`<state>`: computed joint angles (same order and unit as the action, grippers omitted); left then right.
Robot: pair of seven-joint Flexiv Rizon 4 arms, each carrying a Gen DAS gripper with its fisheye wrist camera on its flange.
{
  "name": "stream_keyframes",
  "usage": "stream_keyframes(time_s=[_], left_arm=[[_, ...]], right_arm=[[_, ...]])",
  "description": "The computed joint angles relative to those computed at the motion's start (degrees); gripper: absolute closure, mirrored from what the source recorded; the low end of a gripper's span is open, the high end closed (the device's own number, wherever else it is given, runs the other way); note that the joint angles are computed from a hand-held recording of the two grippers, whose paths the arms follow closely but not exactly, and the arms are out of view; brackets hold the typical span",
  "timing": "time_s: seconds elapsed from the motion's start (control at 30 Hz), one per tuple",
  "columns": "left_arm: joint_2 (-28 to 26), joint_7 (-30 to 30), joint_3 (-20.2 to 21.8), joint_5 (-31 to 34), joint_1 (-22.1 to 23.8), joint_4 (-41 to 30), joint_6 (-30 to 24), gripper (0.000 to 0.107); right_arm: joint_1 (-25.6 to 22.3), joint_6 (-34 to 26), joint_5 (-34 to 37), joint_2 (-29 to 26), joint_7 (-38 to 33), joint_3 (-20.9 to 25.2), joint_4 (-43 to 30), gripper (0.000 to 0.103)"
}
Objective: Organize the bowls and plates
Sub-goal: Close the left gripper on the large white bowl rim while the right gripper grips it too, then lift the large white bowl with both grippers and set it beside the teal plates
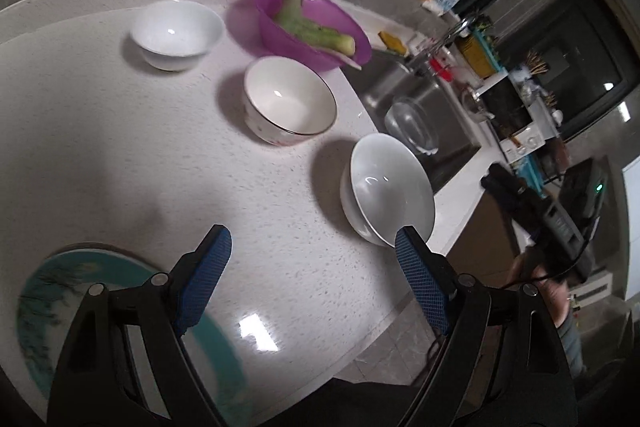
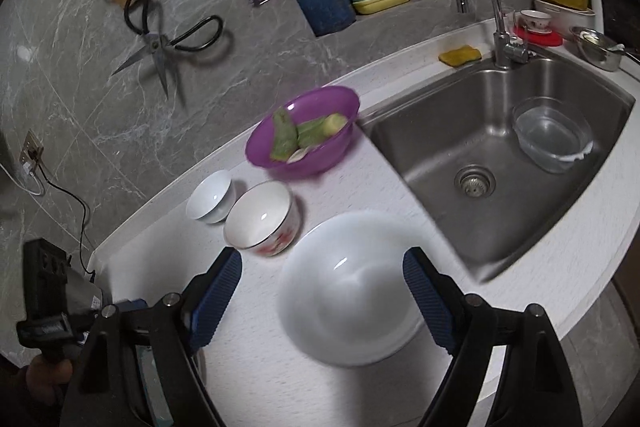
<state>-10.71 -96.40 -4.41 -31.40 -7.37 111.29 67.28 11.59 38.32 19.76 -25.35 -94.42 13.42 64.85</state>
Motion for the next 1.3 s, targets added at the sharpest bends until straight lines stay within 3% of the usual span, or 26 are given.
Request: stream_keyframes(time_s=[0.13,0.33,0.57,0.6,0.67,0.83,1.0,1.07,1.3], left_arm=[[-6.1,-8.8,1.9,10.6,-2.2,-8.0,-3.3,0.023],[-17.0,-14.7,3.3,21.4,-5.3,-23.5,-12.5,0.023],[-27.3,-18.6,4.5,26.1,-7.6,-37.5,-21.1,0.025],[-28.1,-18.7,4.6,26.4,-7.6,-38.6,-22.1,0.028],[-30.4,-19.2,4.5,26.7,-7.7,-41.6,-24.3,0.048],[-32.8,-19.4,3.6,25.7,-7.1,-43.2,-25.6,0.063],[-34.7,-18.5,2.6,24.2,-6.6,-44.4,-24.3,0.079],[-35.7,-17.9,2.2,23.7,-6.6,-45.6,-24.2,0.088],[-35.2,-19.0,2.9,23.6,-7.4,-45.3,-23.9,0.094]], right_arm=[[-1.2,-7.1,-0.7,-4.2,-2.2,-0.4,-6.5,0.018],[-2.2,-17.2,-1.4,-10.0,-3.3,-0.9,-13.9,0.019],[-1.6,-26.4,-2.9,-15.6,-4.7,-1.5,-20.5,0.032],[-1.6,-27.1,-2.9,-16.2,-4.4,-1.5,-21.2,0.034],[-1.8,-29.1,-2.4,-17.7,-4.2,-1.3,-23.2,0.037],[-1.1,-32.9,-3.1,-20.0,-4.9,-1.5,-26.3,0.049],[-0.6,-35.3,-3.6,-20.8,-6.1,-1.7,-27.4,0.081],[-0.7,-36.1,-3.2,-20.9,-6.7,-1.4,-27.6,0.087],[0.3,-35.8,-4.3,-19.9,-7.5,-2.0,-26.0,0.089]])
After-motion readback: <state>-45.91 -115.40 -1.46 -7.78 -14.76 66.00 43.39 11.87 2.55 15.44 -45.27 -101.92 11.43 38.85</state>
